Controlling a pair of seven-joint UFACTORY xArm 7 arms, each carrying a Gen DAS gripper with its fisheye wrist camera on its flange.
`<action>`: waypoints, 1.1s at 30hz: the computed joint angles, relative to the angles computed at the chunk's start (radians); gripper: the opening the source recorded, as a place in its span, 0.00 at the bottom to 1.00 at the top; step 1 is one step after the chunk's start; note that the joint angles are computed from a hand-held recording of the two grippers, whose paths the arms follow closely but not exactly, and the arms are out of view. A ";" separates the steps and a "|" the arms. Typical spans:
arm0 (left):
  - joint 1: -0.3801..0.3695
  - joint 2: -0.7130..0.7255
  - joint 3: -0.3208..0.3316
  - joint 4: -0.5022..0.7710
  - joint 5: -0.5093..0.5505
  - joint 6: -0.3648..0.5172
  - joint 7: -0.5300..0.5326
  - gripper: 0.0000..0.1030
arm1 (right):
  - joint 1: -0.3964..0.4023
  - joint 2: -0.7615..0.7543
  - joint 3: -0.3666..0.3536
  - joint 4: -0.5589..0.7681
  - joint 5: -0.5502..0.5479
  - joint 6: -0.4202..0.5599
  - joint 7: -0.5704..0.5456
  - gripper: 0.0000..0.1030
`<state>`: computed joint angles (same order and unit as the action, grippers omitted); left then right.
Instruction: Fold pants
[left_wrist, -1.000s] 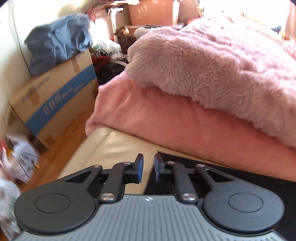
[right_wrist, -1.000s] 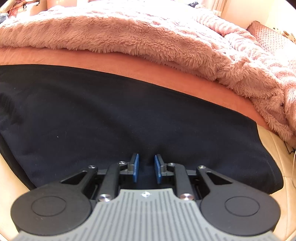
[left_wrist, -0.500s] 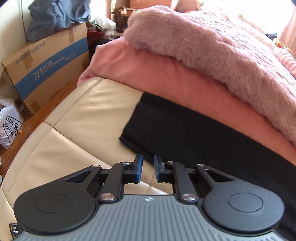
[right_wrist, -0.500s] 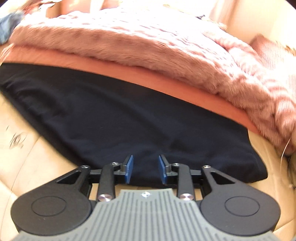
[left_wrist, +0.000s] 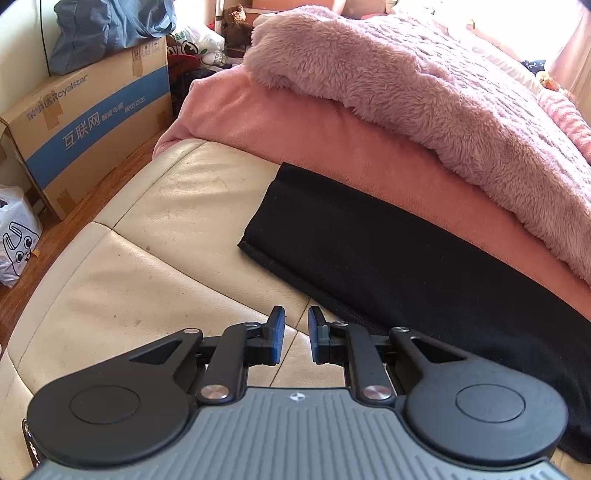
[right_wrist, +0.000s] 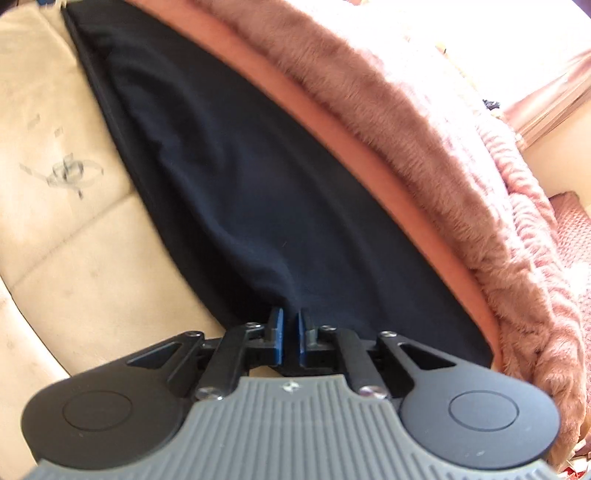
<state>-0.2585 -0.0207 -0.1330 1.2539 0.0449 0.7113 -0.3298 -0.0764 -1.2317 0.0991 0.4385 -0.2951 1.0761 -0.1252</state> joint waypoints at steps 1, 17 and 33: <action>0.001 0.000 0.001 0.000 -0.008 -0.002 0.001 0.17 | -0.001 -0.029 -0.014 0.001 0.010 0.002 0.007 0.01; 0.043 0.058 0.030 -0.044 -0.492 -0.184 -0.047 0.17 | -0.012 -0.030 -0.056 -0.068 0.061 0.050 -0.019 0.00; 0.043 0.142 0.030 0.024 -0.255 -0.218 -0.298 0.00 | -0.024 -0.026 -0.075 -0.075 0.074 0.034 -0.028 0.00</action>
